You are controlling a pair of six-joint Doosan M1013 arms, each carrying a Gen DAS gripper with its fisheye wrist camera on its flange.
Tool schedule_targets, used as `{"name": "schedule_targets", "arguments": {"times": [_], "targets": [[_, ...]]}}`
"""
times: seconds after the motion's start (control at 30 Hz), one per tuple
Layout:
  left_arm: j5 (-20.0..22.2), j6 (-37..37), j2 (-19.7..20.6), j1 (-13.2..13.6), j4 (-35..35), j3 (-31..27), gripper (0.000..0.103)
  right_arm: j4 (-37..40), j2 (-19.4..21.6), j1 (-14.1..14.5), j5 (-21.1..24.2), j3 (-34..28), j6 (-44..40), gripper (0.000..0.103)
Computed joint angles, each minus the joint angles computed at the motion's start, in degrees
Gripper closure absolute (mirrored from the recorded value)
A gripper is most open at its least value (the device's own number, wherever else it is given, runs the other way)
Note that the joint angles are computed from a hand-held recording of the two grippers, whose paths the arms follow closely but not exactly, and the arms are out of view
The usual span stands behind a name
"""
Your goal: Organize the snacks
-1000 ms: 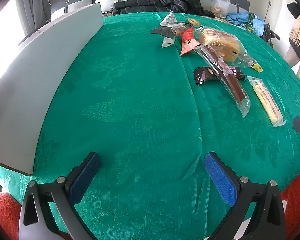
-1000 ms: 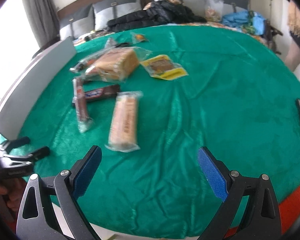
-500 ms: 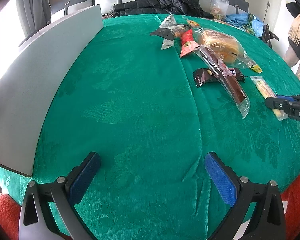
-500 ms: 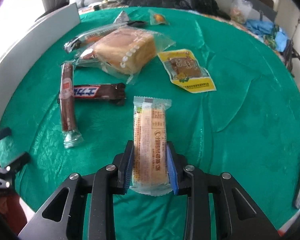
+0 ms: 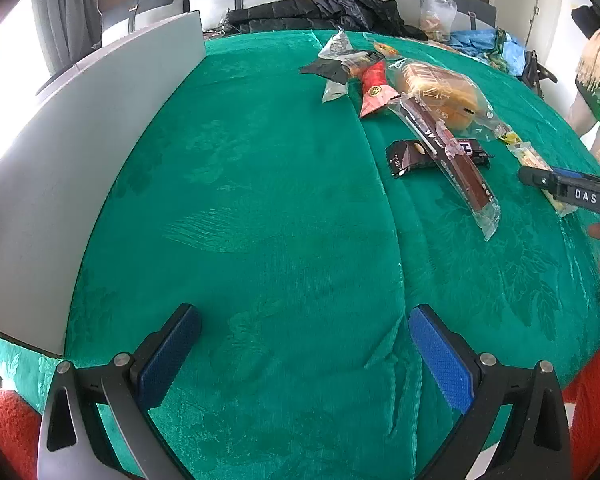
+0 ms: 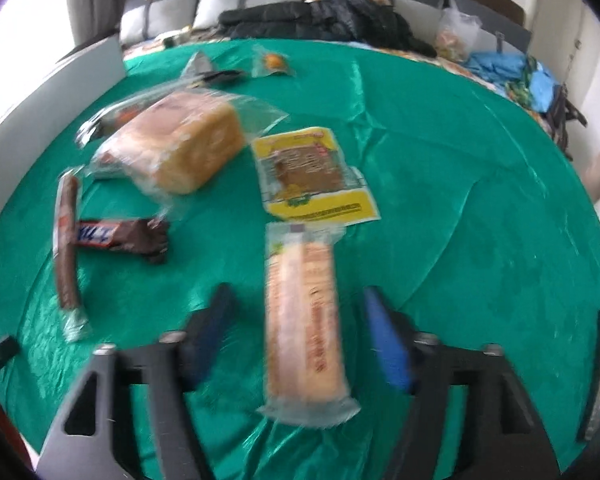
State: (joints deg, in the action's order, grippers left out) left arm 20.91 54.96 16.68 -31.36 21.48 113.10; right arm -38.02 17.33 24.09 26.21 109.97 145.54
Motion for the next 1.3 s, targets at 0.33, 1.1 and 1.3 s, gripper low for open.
{"name": "schedule_targets", "arguments": {"times": [0.33, 1.1, 1.3], "targets": [[2.6, 21.2, 4.3, 4.4, -15.5, -14.2, 0.001, -4.3, 0.7, -0.9, -2.7, 0.1, 3.9, 0.018], [9.9, 39.5, 2.5, 8.6, -39.8, -10.4, 0.062, -4.1, 1.0, -1.1, -3.1, -0.1, 3.7, 0.018], [3.1, 24.2, 2.0, 6.3, -23.5, -5.9, 0.003, -4.0, 1.0, -1.1, -3.1, -0.1, 3.6, 0.018]]}}
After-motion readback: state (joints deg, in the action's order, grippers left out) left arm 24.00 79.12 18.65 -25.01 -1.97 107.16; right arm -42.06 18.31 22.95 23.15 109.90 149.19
